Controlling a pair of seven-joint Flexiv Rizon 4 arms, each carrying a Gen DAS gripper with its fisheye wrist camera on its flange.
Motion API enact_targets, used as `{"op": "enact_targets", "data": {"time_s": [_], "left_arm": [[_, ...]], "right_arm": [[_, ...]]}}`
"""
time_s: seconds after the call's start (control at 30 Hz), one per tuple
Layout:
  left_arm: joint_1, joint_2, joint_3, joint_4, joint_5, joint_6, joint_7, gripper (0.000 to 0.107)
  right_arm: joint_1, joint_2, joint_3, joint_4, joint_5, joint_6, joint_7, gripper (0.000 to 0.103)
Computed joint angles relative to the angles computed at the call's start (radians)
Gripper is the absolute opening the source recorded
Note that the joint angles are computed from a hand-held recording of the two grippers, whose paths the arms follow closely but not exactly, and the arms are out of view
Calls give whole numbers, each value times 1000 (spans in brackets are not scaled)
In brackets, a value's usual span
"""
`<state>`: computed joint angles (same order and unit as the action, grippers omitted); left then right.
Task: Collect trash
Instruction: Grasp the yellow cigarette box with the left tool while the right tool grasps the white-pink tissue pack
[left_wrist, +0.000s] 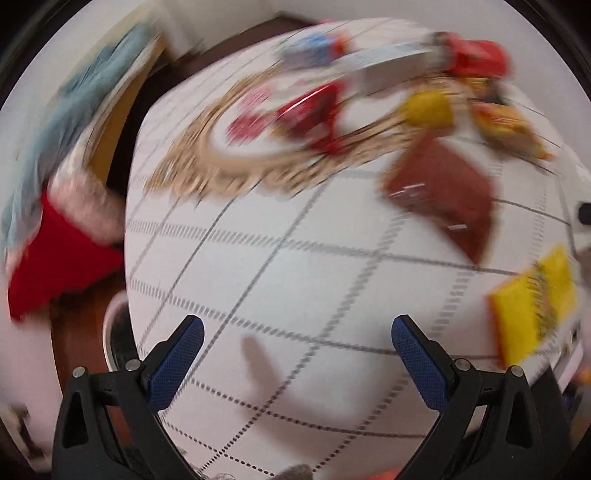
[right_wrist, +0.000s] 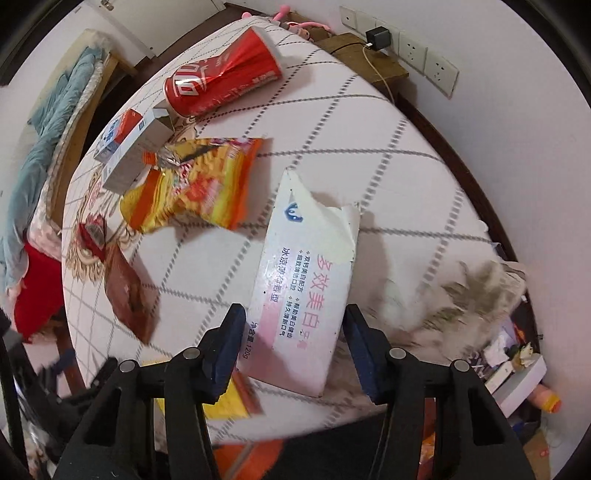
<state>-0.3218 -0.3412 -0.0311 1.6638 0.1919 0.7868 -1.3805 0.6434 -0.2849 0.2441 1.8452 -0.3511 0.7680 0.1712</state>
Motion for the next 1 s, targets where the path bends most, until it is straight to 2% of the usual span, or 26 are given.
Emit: {"op": "enact_targets", "data": {"time_s": [0.13,0.17,0.23,0.33,0.4,0.47,0.5,0.57,0.63,0.67,0.73,0.77,0.8,0.87,1.0], "left_arm": [[12,68,-99,89,-107,91,323,103],[12,78,-128,105,-159,80,419,103],[-5,80,-146,99,-212,16,512,103],[-52,47,-145,56,-196,-94,572,102],[-78,13,-131,17,-170,-155,554,95],[-67,-14,-137,-9,-248,-185,550,77],[-64,-27,-134,-28,-278,-215,523,76],[-65,-31,-125,-36,-302,-215,486,69],[-69,-33,-107,-44,-287,-217,441,68],[-78,-43,-93,-64,-262,-218,387,68],[-106,-51,-50,-102,-197,-239,199,68],[-104,-51,-36,-107,-198,-244,105,68],[-89,-46,-41,-97,-219,-238,72,68],[-63,-44,-56,-83,-244,-240,70,69],[-59,-6,-77,-12,-184,-130,196,70]], "right_arm": [[-5,37,10,31,7,-44,-14,56],[-10,48,12,44,11,-45,-13,56],[-21,68,17,81,25,-11,7,56],[-36,96,25,126,41,29,17,56],[-40,105,30,139,44,41,16,56],[-44,107,31,145,44,51,12,56],[-45,108,32,146,45,53,8,56],[-47,105,31,145,43,63,1,56],[-48,100,32,139,46,66,-16,56],[-49,92,30,130,45,65,-26,56],[-47,71,28,107,46,66,-58,57],[-47,61,27,97,49,68,-72,58],[-47,52,26,85,58,67,-83,64],[-44,42,17,79,56,84,-75,74],[-25,24,0,40,25,6,-42,74]]}}
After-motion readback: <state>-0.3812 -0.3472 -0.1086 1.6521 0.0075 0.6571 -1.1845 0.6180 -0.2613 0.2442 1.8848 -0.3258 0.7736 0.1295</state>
